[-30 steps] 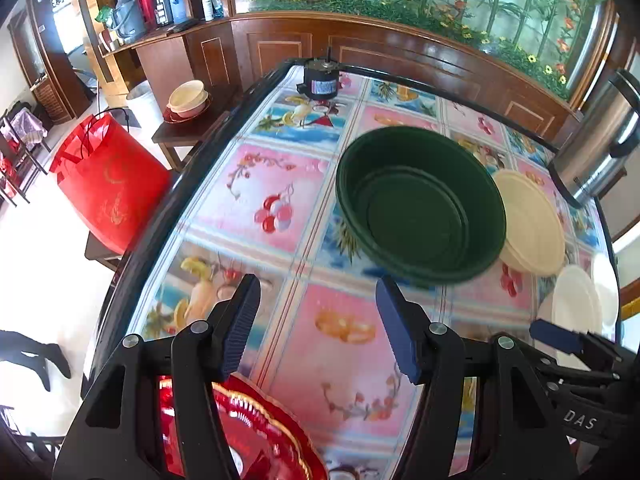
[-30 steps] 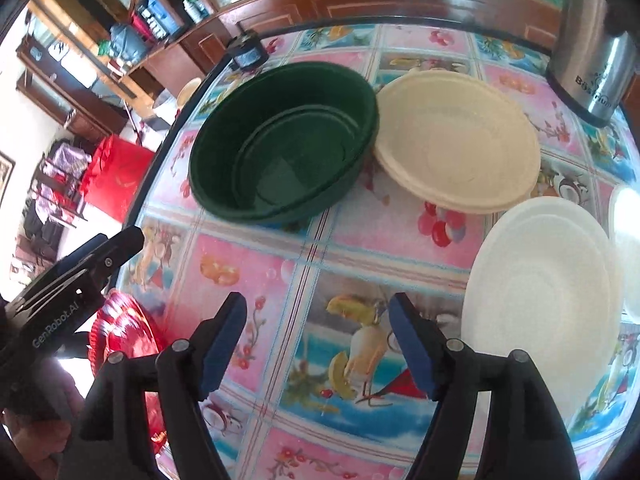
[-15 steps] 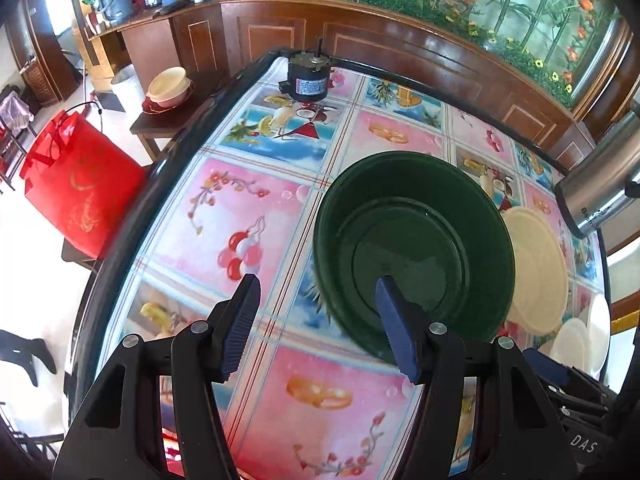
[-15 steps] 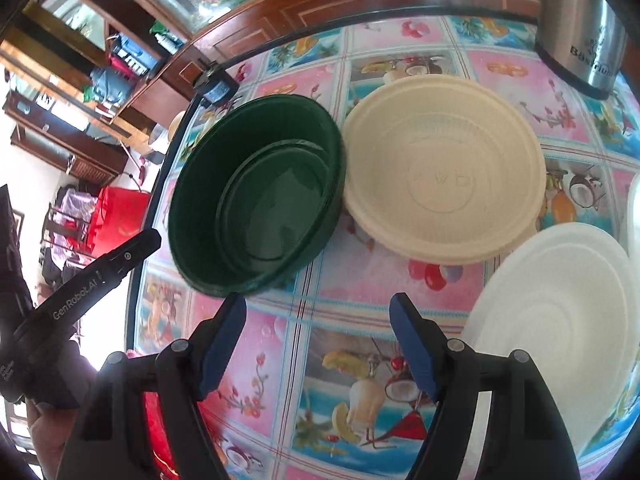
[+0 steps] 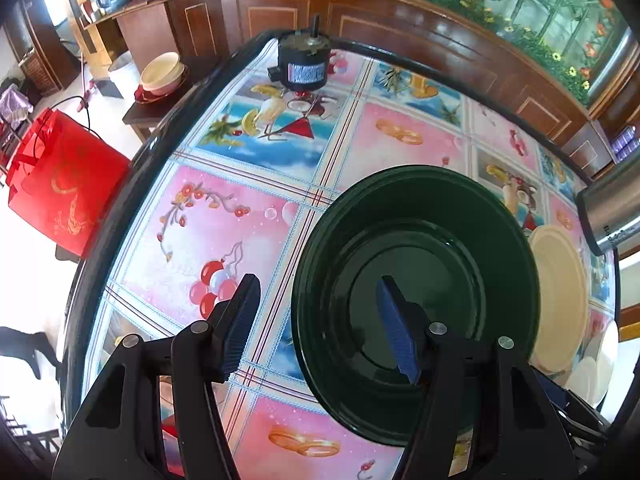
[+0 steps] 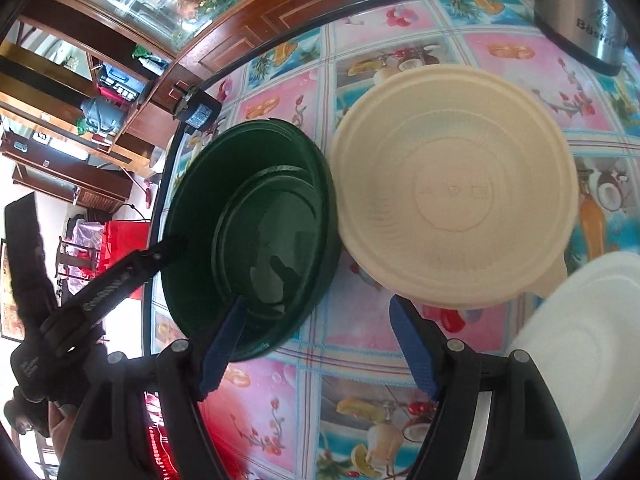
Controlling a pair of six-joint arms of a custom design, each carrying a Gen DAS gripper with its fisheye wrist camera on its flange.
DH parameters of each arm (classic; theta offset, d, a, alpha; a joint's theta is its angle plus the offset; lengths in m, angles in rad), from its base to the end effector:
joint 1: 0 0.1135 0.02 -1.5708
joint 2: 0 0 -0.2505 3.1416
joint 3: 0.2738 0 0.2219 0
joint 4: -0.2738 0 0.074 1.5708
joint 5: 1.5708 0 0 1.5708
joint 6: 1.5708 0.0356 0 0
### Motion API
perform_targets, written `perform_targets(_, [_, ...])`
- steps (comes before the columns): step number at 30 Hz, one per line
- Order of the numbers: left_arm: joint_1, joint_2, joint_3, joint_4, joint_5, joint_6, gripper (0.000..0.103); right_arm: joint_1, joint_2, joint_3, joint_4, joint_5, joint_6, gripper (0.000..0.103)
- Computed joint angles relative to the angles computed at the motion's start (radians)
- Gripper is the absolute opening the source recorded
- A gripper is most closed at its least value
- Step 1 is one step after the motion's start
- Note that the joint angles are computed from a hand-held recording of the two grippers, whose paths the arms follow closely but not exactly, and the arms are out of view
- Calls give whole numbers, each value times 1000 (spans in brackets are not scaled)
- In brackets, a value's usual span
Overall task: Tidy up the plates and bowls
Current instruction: 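Grasp the dark green basin rim with the right tool, then carry the green basin with the right tool onto the red plates in the left tool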
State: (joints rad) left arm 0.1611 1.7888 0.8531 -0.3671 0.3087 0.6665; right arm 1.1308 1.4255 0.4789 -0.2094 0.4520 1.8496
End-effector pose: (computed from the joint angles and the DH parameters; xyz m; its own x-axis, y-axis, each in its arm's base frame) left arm 0.2759 0.0339 0.1176 -0.7935 0.4678 -0.3893 0.5308 0.8449 -0.0666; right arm 0.0993 0.1743 0.1260 -0.6031 0.7494 -0.2734 0.5781 0.6468 0.4975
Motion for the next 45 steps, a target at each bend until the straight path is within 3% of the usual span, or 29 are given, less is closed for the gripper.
perform_targets(6, [-20, 5, -12, 45, -18, -12, 61, -36, 3, 3, 2, 2, -39, 73])
perform_targets(9, [-34, 16, -9, 54, -31, -23, 61, -68, 2, -3, 13, -15, -78, 64])
perform_targets(11, [-39, 22, -8, 58, -36, -28, 61, -91, 10, 2, 11, -32, -107, 50])
perform_targets(18, [-54, 37, -16, 72, -35, -27, 61, -110, 13, -12, 39, -47, -159, 17])
perform_targets(24, [-64, 45, -21, 70, -37, -14, 58, -117, 17, -3, 31, -44, -186, 16])
perform_targets(31, [-52, 28, -59, 116, -70, -1, 26, -103, 27, 20, -8, -35, -187, 16])
perform_targets(34, [-26, 23, -54, 89, -65, 24, 20, -82, 27, 28, -30, -24, -169, 16])
perform_targets(45, [142, -90, -115, -18, 12, 175, 20, 82, 68, 106, -152, 22, -27, 16])
